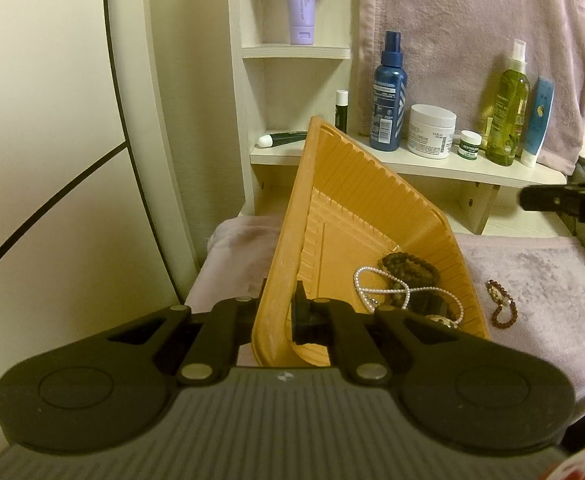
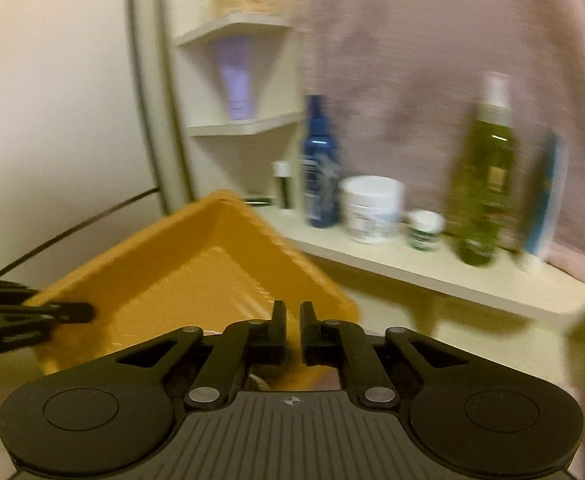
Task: Organize jewelry
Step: 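Move the right gripper back to the brown bead bracelet and grasp it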
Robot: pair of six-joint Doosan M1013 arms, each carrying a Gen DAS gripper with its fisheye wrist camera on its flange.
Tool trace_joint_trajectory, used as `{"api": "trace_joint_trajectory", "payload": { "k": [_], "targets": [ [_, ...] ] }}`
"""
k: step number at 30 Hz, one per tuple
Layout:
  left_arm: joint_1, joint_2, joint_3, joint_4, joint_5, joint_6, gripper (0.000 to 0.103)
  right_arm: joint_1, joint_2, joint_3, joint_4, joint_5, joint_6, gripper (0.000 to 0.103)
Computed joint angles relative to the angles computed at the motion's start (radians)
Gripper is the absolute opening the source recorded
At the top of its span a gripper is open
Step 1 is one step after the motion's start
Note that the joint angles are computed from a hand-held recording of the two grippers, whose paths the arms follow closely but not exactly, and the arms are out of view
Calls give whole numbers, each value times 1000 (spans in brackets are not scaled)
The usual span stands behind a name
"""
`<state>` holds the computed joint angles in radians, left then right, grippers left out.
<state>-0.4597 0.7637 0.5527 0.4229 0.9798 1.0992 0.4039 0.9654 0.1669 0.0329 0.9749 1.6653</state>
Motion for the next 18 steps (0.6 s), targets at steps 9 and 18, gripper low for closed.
{"api": "trace_joint_trajectory", "payload": {
  "k": [9, 18],
  "targets": [
    [-2, 7, -16, 4, 11, 2, 6, -16, -171, 365, -171, -109, 239, 41],
    [-2, 9, -19, 6, 15, 6, 6, -10, -194, 443, -207, -97, 304, 41]
  ]
}}
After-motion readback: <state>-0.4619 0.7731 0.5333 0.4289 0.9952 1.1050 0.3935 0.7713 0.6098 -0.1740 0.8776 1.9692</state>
